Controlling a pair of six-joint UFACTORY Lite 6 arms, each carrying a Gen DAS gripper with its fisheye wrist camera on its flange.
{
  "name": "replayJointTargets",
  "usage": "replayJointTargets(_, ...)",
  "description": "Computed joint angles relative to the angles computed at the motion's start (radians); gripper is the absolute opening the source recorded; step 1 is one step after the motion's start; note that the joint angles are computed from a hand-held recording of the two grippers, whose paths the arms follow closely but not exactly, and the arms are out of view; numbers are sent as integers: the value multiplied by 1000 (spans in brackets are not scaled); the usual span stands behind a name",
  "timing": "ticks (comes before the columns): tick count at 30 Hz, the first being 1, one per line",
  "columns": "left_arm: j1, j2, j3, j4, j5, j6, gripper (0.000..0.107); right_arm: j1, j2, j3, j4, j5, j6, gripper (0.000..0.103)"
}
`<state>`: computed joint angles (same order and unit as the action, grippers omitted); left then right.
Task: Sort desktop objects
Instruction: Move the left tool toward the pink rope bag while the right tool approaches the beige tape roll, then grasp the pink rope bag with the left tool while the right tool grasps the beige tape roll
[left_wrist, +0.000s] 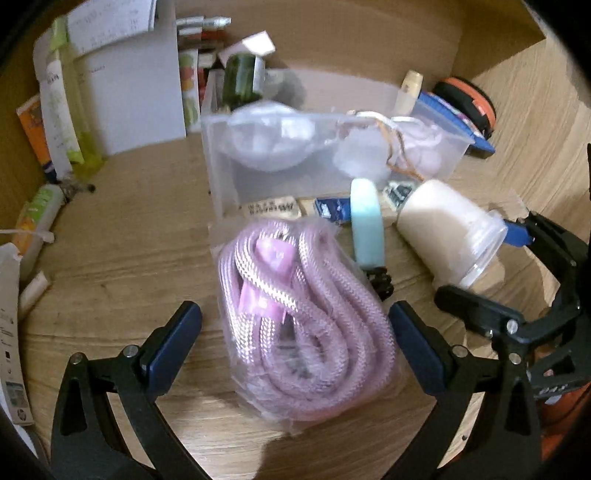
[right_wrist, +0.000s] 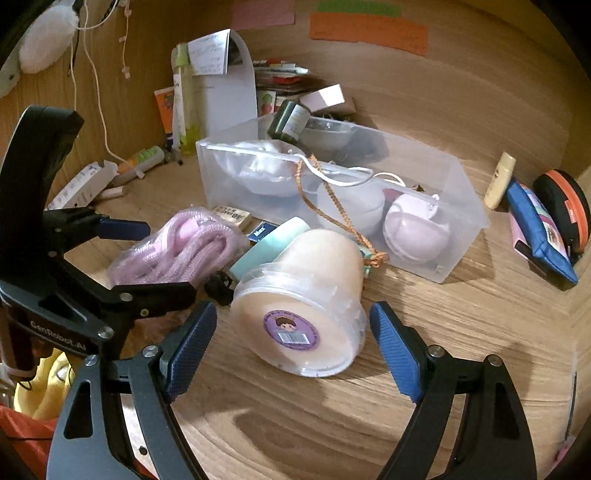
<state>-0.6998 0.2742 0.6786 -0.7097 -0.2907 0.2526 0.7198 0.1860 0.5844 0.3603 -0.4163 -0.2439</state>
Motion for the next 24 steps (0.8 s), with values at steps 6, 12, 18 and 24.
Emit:
replayJointTargets(6,6,-51,-56,-112,-12,135,102,-43,-15,-12,-58,13,69,83)
replayJointTargets(12,41,-107,-115,-157,-36,188,102,-76,-71,-48,-83,24,89,83)
replayJointTargets(18,45,-17,-19,-198,-26,252,102,-49,27,34,-1,59,2,83)
replayJointTargets(24,27,27,15,-152,-59,225,74,-45,46,45,-27,51,29,69)
